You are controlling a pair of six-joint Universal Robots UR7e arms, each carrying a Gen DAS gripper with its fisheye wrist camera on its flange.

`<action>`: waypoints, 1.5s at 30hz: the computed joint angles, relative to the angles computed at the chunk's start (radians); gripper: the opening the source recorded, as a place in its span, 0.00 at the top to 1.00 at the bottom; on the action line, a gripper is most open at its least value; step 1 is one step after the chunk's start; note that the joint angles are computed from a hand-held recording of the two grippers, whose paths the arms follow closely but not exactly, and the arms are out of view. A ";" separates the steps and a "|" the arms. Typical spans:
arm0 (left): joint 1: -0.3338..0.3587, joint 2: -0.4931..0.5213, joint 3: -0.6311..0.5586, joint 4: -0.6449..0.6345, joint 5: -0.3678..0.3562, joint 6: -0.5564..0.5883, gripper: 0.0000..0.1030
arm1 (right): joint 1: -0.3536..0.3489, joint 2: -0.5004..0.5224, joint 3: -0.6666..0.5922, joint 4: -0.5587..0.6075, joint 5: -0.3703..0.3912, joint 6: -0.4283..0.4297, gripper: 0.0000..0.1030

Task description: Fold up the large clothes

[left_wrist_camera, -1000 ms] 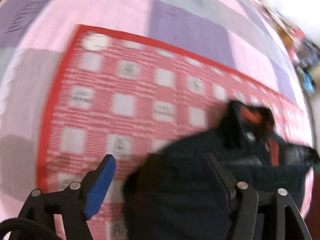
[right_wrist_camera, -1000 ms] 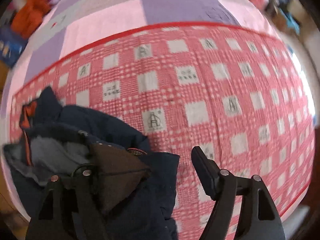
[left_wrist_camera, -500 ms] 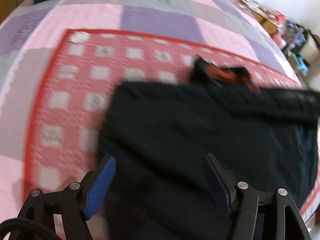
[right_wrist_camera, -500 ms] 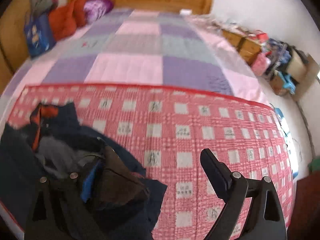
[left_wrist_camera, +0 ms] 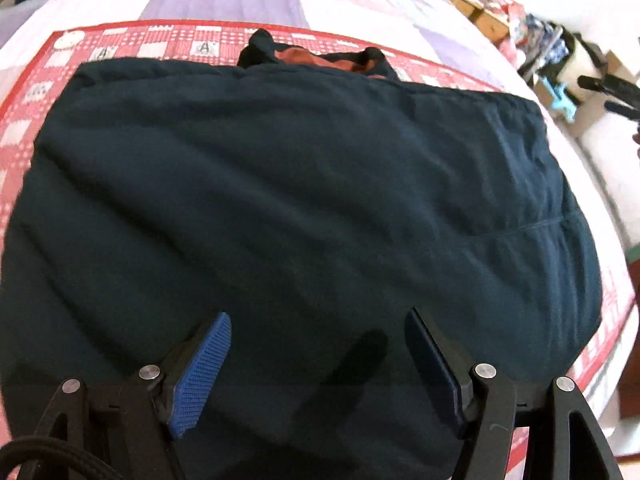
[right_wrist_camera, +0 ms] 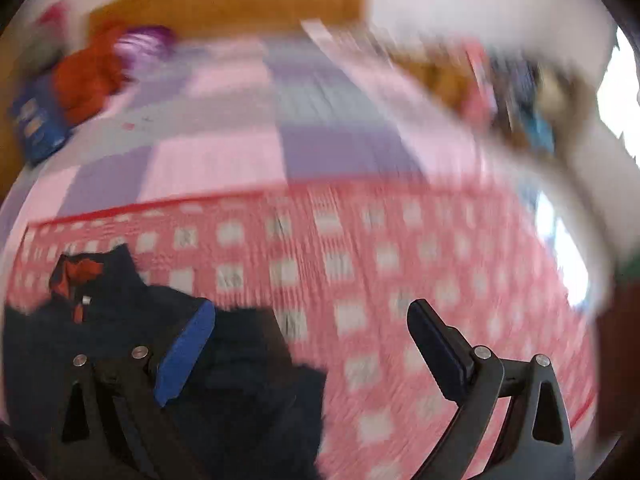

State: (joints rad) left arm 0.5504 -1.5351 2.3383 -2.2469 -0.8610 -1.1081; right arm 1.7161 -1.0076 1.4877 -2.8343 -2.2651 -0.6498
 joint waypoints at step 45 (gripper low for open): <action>0.275 0.287 -0.263 0.114 0.271 0.059 0.00 | -0.013 0.074 0.306 -0.291 0.019 -0.068 0.00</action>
